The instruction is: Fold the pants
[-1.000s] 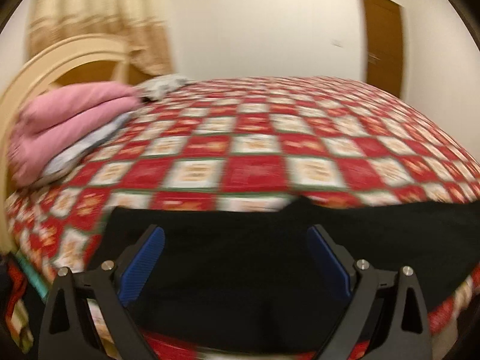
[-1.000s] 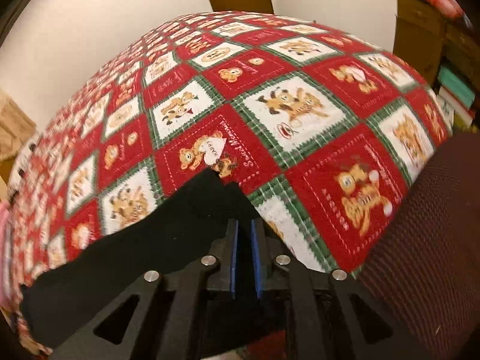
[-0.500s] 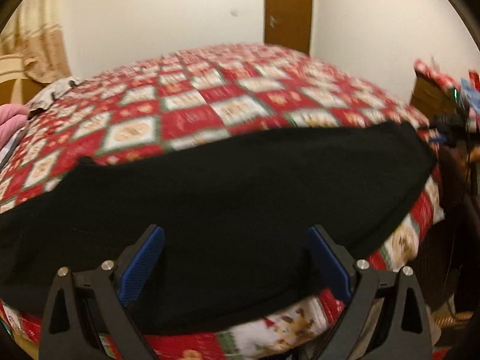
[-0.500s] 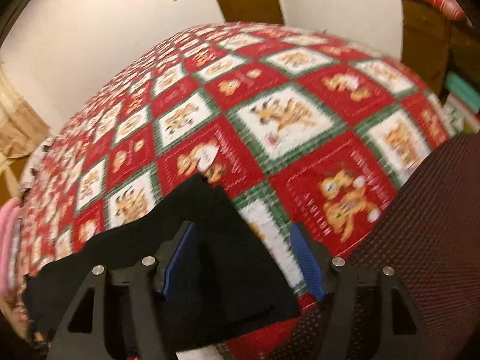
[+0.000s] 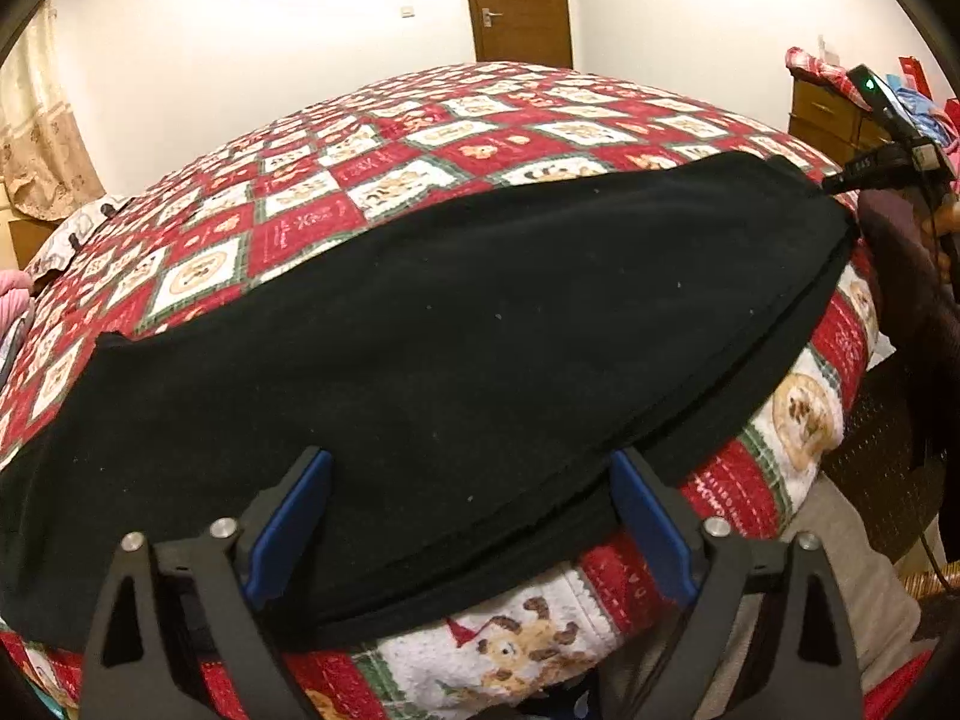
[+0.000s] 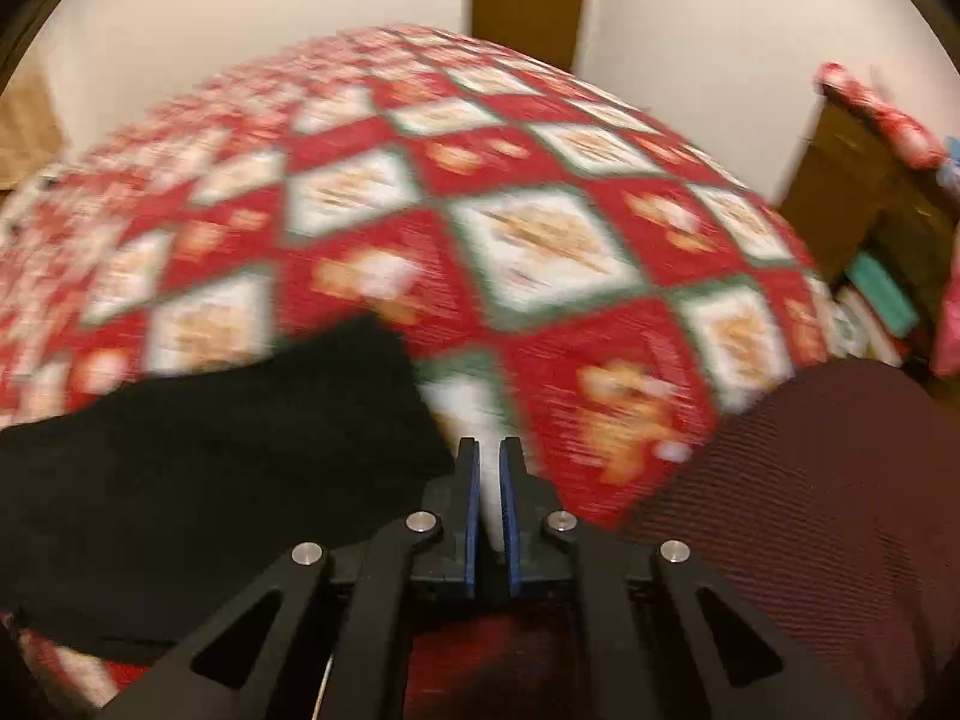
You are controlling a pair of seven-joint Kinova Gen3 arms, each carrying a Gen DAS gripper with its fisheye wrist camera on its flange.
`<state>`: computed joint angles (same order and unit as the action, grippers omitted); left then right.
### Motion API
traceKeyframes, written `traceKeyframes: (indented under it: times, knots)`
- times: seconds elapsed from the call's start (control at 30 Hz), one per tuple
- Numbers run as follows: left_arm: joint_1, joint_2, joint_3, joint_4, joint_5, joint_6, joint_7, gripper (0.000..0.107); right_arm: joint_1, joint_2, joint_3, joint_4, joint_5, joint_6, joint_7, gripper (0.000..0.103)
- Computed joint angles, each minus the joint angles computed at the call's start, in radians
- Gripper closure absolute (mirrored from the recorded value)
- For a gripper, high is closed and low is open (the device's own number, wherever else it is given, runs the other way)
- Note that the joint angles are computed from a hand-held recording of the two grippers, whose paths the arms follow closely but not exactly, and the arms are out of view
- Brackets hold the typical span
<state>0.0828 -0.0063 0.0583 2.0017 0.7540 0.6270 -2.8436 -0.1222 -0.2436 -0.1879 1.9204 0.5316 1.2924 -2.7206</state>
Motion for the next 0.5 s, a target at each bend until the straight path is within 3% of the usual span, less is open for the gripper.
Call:
traceKeyframes:
  times: [0.07, 0.13, 0.2, 0.23, 0.3, 0.33, 0.37, 0.43, 0.5]
  knots:
    - [0.001, -0.001, 0.0, 0.002, 0.001, -0.002, -0.012, 0.018, 0.019, -0.044, 0.023, 0.024, -0.036, -0.029, -0.017, 0.098]
    - [-0.002, -0.004, -0.004, 0.005, 0.013, 0.003, -0.026, 0.019, 0.073, -0.136, -0.013, 0.059, -0.038, -0.089, -0.043, 0.095]
    - [-0.001, -0.007, -0.004, 0.012, 0.024, -0.005, -0.032, 0.019, 0.054, -0.22, -0.008, 0.073, -0.076, -0.164, -0.017, 0.094]
    - [0.001, -0.008, -0.003, 0.015, 0.025, -0.014, -0.031, 0.019, 0.016, -0.256, 0.008, 0.074, -0.117, -0.205, -0.009, 0.09]
    - [0.012, -0.013, 0.005, 0.025, 0.02, -0.047, -0.02, 0.019, -0.077, -0.303, 0.065, 0.088, -0.198, -0.286, -0.039, 0.064]
    - [0.017, -0.015, 0.007, 0.029, 0.018, -0.062, -0.012, 0.018, -0.123, -0.321, 0.069, 0.102, -0.229, -0.327, -0.078, 0.039]
    - [0.024, -0.015, 0.011, 0.032, 0.013, -0.079, 0.006, 0.017, -0.17, -0.329, 0.084, 0.124, -0.245, -0.367, -0.119, 0.033]
    - [0.032, -0.013, 0.013, 0.032, 0.006, -0.093, 0.032, 0.016, -0.232, -0.308, 0.087, 0.179, -0.242, -0.449, -0.197, 0.033]
    - [0.038, -0.013, 0.014, 0.032, 0.0, -0.104, 0.044, 0.016, -0.22, -0.276, 0.067, 0.209, -0.261, -0.481, -0.231, 0.034]
